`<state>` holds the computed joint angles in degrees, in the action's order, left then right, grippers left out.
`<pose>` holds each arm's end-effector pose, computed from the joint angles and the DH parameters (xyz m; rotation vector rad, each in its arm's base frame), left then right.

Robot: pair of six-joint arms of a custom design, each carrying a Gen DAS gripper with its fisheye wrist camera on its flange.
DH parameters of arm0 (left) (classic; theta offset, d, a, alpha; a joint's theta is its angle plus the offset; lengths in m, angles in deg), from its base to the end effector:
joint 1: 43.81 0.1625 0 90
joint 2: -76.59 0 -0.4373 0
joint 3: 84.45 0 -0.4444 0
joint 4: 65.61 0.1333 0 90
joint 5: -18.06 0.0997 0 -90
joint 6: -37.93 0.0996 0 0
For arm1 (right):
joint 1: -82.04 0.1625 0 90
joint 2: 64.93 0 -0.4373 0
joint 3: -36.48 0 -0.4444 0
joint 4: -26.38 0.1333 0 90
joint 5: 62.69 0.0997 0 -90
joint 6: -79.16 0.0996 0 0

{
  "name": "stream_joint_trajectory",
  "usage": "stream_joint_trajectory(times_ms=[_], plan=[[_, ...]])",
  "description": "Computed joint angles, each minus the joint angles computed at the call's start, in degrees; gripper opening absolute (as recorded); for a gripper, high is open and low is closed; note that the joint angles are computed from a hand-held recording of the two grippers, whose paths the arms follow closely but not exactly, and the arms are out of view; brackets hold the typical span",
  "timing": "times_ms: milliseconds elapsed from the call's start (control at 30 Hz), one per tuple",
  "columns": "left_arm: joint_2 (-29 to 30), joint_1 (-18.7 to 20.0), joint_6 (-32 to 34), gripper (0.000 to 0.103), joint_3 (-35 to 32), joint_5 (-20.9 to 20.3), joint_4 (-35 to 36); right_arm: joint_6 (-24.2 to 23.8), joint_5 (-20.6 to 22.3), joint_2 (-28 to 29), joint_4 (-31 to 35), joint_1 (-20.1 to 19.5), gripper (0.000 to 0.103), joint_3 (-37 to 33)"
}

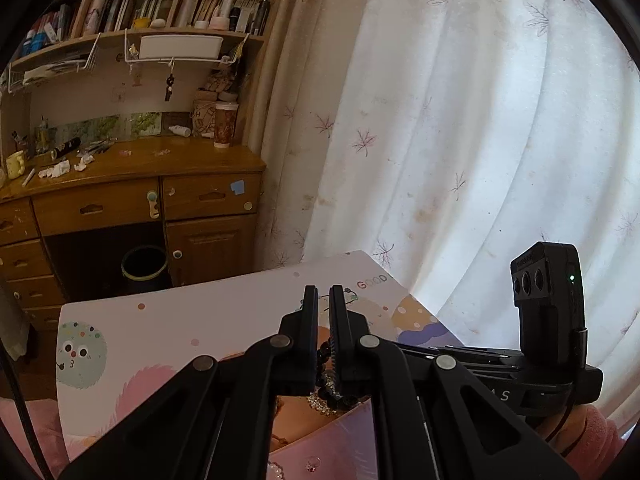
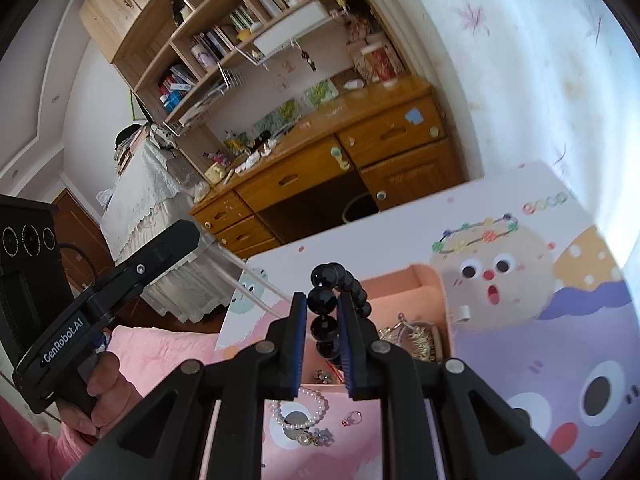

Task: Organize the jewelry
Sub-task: 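Carry the black bead bracelet into the pink tray and open the right tool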

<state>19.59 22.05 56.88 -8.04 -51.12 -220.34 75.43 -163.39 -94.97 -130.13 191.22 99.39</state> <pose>-0.1706 -0.7932 0.3870 0.7718 2.4996 -1.1096 0.4005 -0.8020 0.1140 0.4960 -2.8614 0.9061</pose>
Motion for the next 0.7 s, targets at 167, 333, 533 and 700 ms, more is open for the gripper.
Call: stream_joint_trajectory(times_ms=[167,333,533,700], plan=[[1.94,0.78,-3.77,0.017,-2.55,5.55,5.64,3.77,1.13,2.38,5.66,-0.96,0.020,-3.28],[1.89,1.24,-5.10,0.027,-2.88,7.09,8.04,5.43,-0.50,2.32,6.67,-1.04,0.038,-2.99],[0.13,0.97,-7.23,0.056,-0.80,8.96,9.43,6.48,-3.06,0.51,5.98,-0.96,0.041,0.33],[-1.34,1.31,-10.98,0.066,1.47,12.22,14.11,7.36,-6.88,-1.62,5.94,-0.68,0.044,5.05]])
